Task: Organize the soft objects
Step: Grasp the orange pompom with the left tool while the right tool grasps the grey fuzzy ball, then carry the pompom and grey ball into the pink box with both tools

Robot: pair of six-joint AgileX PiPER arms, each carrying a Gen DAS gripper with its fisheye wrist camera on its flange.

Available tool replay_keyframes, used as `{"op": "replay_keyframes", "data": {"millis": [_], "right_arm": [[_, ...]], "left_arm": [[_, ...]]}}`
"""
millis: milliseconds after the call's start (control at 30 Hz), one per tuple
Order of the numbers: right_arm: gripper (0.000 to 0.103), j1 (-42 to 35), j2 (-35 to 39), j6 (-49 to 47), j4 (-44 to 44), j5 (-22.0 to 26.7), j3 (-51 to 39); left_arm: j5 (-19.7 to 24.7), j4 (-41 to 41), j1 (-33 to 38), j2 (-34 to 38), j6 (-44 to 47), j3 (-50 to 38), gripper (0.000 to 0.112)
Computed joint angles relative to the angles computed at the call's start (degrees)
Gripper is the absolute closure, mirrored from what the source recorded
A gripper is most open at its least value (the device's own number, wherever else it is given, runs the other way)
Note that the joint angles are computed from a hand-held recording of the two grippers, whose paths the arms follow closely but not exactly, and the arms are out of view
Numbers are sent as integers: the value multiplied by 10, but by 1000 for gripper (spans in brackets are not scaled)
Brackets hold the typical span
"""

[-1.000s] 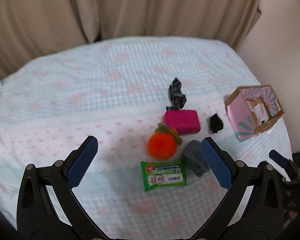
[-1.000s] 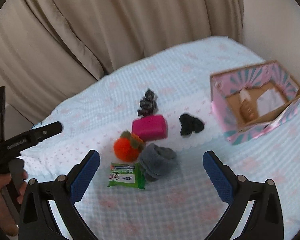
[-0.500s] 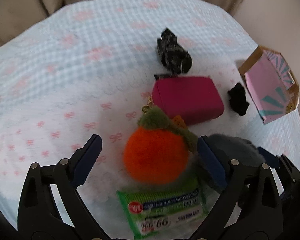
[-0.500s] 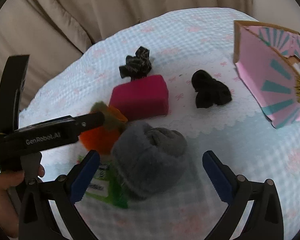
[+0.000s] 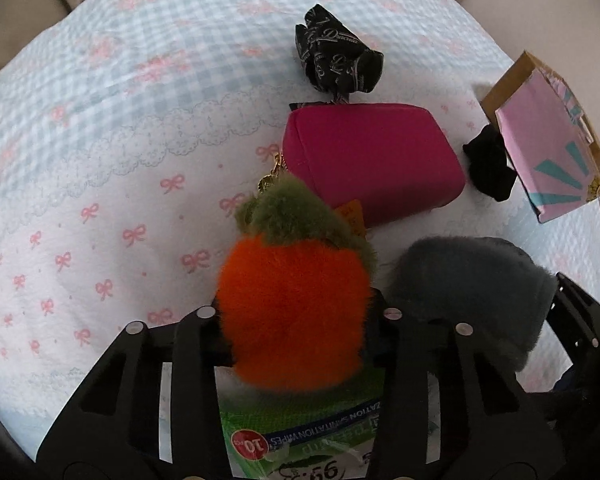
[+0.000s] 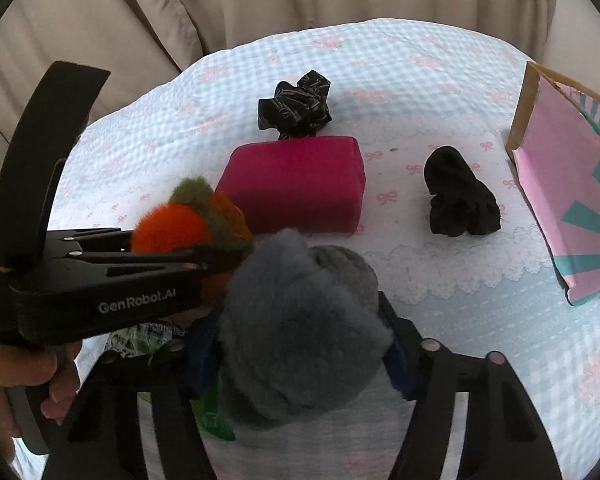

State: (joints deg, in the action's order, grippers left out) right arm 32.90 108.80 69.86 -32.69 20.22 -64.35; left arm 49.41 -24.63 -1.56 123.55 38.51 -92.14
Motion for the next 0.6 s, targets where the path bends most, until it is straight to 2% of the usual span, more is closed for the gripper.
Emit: {"op": "replay_keyframes", "data": {"millis": [167, 333, 500, 600], "right_arm": [[53, -6, -6, -12, 11, 1, 0], [54, -7, -30, -21, 21, 18, -1], [54, 2, -92, -48, 43, 79, -12], [54, 8, -140, -67, 54, 133, -30]], "left_arm": [[11, -3, 8, -8, -7, 0, 79], [24, -2, 17, -46, -25, 8, 79], [65, 6, 29, -99, -53, -1, 79], [112, 9, 41, -143, -76, -20, 79]]}}
